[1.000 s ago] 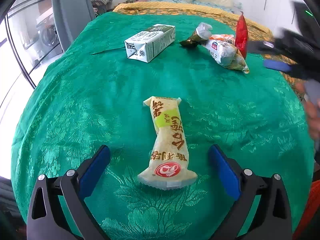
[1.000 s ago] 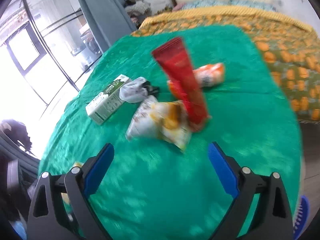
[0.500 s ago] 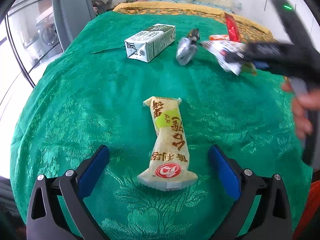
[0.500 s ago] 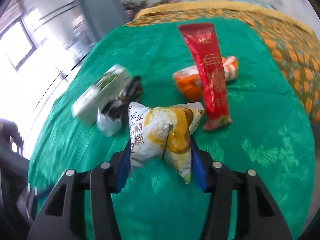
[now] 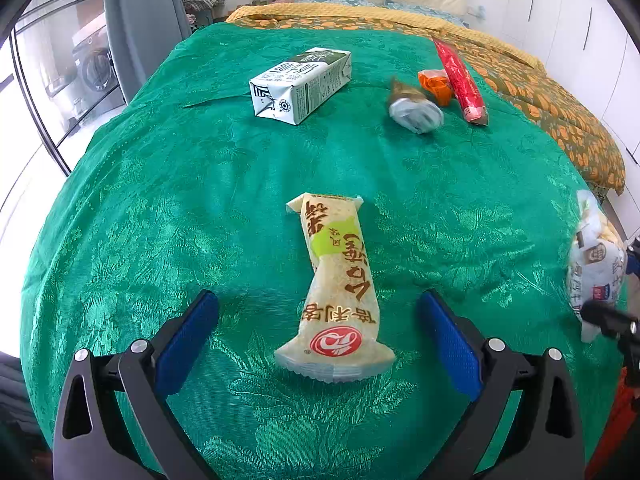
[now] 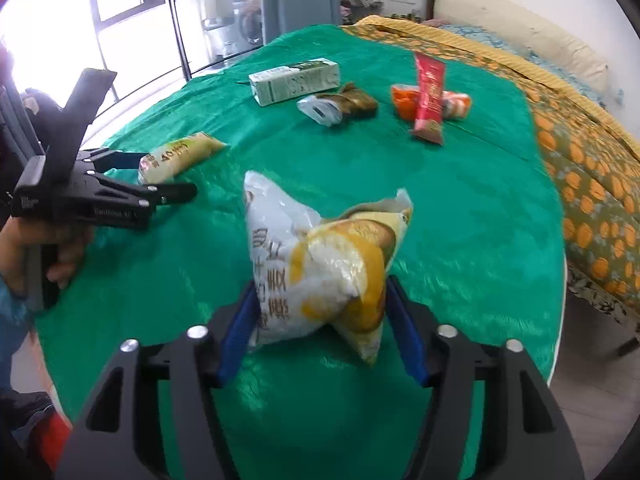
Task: Collect trash
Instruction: 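Grasp the cream snack bar with the left tool while the right tool grasps the yellow snack bag, then carry the snack bar and snack bag over the wastebasket and open both tools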
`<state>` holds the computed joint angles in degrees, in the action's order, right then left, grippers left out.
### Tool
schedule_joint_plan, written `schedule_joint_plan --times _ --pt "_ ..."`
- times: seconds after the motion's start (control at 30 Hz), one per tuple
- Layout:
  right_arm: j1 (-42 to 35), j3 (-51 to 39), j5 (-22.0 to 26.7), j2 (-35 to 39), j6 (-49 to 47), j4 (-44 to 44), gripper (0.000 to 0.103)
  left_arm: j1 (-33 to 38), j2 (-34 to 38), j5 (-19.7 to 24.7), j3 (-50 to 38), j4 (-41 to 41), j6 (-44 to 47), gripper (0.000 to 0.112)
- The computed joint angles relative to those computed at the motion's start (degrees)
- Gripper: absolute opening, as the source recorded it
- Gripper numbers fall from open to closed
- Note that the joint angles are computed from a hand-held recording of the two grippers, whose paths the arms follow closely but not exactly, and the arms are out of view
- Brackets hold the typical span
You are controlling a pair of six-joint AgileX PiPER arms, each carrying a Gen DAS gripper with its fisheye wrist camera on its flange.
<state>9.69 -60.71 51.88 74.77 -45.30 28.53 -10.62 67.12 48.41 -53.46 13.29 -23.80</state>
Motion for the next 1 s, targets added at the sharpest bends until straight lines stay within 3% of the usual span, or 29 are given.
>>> schedule_joint_plan --times 0.1,0.3,0.43,0.53,0.63,0.7,0.73,0.77,0.8,0.83,1.0 --pt "-0.69 1.1 -0.89 -0.29 1.02 1.48 0.084 0.1 0.04 -0.11 -0.03 -0.24 0.16 0.098" --pt "-1.07 0.71 -0.17 -1.62 4.09 0.77 0.088 1.73 -0.34 -0.76 0.32 -3.06 3.69 0.098" --pt "-1.11 -2.06 0.89 -1.64 9.01 -1.93 0.088 6.88 -0.19 1.7 -1.3 -11.74 16.79 0.098" --pt "0.74 -5.33 1.67 0.04 13.89 -4.31 0.088 10.08 -0.64 3.31 -2.15 -16.67 20.13 0.098" --pt "4.7 -9.37 2.45 3.89 20.7 -8.74 0.088 8.99 -0.08 2.82 -2.78 -14.78 17.32 0.082" --pt "7.2 -11.05 1.92 6.15 24.78 -11.79 0.087 7.0 0.47 2.57 -3.37 -11.09 13.59 0.064" --pt "8.01 -11.6 2.02 6.91 26.0 -12.94 0.077 6.25 0.54 2.6 -3.51 -9.74 12.04 0.057" --pt "8.66 -11.99 2.11 7.39 26.9 -13.93 0.065 5.93 0.6 2.59 -3.72 -9.44 11.63 0.039" --pt "9.32 -12.16 2.02 7.49 28.41 -15.61 0.054 5.74 0.61 2.51 -3.82 -9.37 11.61 0.03" --pt "9.12 -12.09 2.03 7.14 28.57 -15.48 0.051 5.53 0.4 2.36 -3.78 -9.41 11.84 0.024" --pt "5.98 -10.27 2.98 3.71 24.4 -11.03 0.048 2.39 -3.98 1.11 -1.46 -7.61 8.71 0.02"
